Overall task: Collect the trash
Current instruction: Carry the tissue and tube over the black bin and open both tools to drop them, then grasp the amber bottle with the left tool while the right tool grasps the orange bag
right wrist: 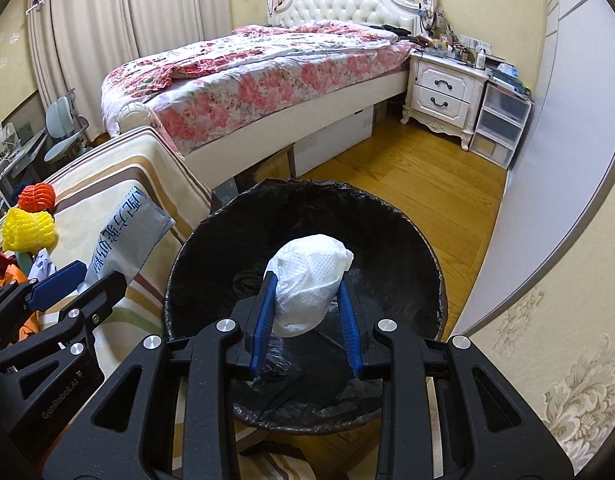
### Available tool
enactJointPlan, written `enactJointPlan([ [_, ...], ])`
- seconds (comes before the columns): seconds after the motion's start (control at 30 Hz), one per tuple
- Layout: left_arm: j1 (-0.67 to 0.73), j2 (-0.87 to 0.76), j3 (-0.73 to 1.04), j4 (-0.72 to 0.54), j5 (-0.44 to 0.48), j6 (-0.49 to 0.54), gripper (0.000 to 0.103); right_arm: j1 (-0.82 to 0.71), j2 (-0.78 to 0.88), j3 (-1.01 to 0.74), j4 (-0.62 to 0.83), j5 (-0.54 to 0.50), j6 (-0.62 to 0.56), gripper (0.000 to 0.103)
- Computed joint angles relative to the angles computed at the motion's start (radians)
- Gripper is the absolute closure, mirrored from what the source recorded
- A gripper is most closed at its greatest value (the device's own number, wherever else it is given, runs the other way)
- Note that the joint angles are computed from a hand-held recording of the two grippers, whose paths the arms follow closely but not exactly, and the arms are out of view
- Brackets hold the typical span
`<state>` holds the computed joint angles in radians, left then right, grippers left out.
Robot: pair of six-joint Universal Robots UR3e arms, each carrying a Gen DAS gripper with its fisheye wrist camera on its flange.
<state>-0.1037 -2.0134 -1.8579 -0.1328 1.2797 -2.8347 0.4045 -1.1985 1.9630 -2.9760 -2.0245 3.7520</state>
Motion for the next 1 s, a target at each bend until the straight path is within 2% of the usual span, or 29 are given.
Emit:
enactJointPlan([
  [0.2,-0.024,-0.031,0.056,-0.039,0.013,-0.005,0.055,-0.042,0.001,0.022,-0.027,0.036,-0.016,0.071],
  [0.23,-0.026,-0.033,0.059,-0.041,0.016,-0.006,0.053,-0.047,0.001,0.026,-0.031,0.041,-0.016,0.070],
  [0.3,-0.028,-0.034,0.061,-0.044,0.020,-0.011,0.041,-0.049,0.010,0.024,-0.037,0.040,-0.007,0.058],
  [0.47,-0.028,-0.026,0.050,-0.032,0.021,-0.017,0.034,-0.056,0.005,0.043,-0.049,0.034,0.003,0.057],
  [0.63,-0.021,-0.010,0.034,-0.020,0.017,-0.021,0.031,-0.053,-0.017,0.067,-0.052,0.023,0.019,0.055],
  [0.73,-0.010,0.015,0.006,-0.015,0.008,-0.018,0.030,-0.043,-0.024,0.070,-0.044,0.017,0.030,0.050],
  [1.0,0.049,0.104,-0.094,-0.002,-0.017,0.010,0.030,0.002,-0.027,0.045,-0.012,0.006,0.060,0.048],
])
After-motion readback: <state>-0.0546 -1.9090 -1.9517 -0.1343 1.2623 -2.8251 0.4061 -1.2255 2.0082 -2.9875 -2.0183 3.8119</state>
